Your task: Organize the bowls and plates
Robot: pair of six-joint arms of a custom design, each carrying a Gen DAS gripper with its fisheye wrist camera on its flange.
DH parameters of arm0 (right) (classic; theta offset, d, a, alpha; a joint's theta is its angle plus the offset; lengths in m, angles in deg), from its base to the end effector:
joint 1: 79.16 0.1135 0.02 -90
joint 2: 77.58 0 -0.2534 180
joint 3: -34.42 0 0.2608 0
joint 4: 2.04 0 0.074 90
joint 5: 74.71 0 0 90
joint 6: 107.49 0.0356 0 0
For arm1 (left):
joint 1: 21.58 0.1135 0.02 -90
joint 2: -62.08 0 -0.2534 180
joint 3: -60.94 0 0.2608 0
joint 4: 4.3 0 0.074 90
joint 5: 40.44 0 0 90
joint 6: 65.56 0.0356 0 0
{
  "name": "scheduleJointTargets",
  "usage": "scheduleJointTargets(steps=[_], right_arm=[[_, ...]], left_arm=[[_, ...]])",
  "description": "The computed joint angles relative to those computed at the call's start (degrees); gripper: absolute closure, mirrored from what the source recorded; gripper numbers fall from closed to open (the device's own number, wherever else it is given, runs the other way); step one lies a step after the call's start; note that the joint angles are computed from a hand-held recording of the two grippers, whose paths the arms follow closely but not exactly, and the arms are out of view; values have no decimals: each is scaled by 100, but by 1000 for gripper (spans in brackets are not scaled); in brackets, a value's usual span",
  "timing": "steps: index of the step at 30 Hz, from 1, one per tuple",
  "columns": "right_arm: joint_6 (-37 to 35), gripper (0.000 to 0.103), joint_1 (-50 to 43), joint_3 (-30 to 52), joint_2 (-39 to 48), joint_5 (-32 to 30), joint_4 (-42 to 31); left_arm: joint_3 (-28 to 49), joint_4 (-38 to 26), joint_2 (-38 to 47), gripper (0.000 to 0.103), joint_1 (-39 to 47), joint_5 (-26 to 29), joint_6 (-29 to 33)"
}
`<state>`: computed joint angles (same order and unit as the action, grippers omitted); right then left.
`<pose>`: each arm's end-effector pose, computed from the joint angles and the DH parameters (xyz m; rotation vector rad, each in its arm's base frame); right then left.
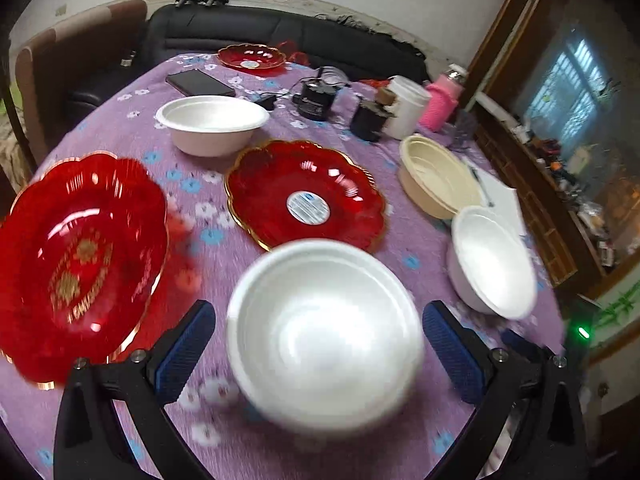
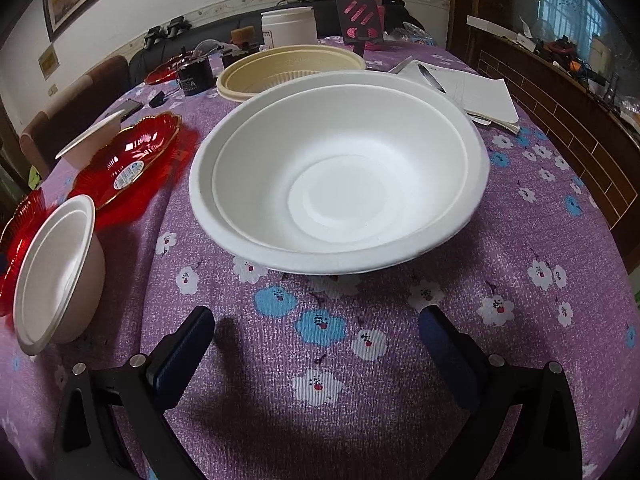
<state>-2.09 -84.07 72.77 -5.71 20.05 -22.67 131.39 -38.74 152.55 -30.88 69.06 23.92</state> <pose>0.2216 -0.0220 0.1216 0.4760 2.4659 -0.0297 0.3234 -0.0650 0.1901 0.3298 2.4911 -0.4984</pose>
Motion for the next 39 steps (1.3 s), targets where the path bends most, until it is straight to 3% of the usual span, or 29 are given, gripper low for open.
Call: scheduleJointTargets(steps=[4,7,15,20,22,23,24,26,28,33,34,36,37,38,39], right_arm=[[-13,1,-6,-56,-81,-64,31],[-16,1,-186,-186,-255,-347,137],[-55,1,-346,-301,-394,-615,235],[-151,1,-395,-275,-396,-726,138],[-478,1,-2,148,-6,-144,-376],[-335,7,285,260,-5,437,-661],[-217,11,409,193,-293,561,-764],[-12,14,615,122,-963,381,-1006],[231,14,916,272,-1183,192,-1225],[937,14,1306,905,-86,-593,-958],[1054,17,1357,1002,190,-601,-842],[1262,38,1457,1208,694,-631,-727],[1319,65,1420,1215,755,-800,-724],[1355,81,1347,1170,776,-1031,-665],[1353,83,1307,1106,705,-1046,-680]], left_arm=[[239,-196,379,0,-282,-400,78],[-23,-264,120,0,-350,-31,348],[-839,-409,-875,0,-306,229,557],[-1286,-836,-1950,0,696,851,829],[-1309,-1040,-2163,0,1311,1234,963],[-1322,-1147,-2246,0,1686,1460,1019],[-1336,-1259,-2314,0,2147,1751,1075],[-1406,-1198,-2370,0,2642,2048,993],[-1446,-1129,-2391,0,2927,1981,843],[-1354,-1298,-2320,0,3099,1987,1123],[-1341,-1337,-2316,0,3157,2010,1192],[-1241,-1401,-2202,0,3296,2022,1333],[-1184,-1430,-2127,0,3409,2026,1441],[-1131,-1413,-2060,0,3545,2029,1515],[-1091,-1422,-2012,0,3698,2050,1598]])
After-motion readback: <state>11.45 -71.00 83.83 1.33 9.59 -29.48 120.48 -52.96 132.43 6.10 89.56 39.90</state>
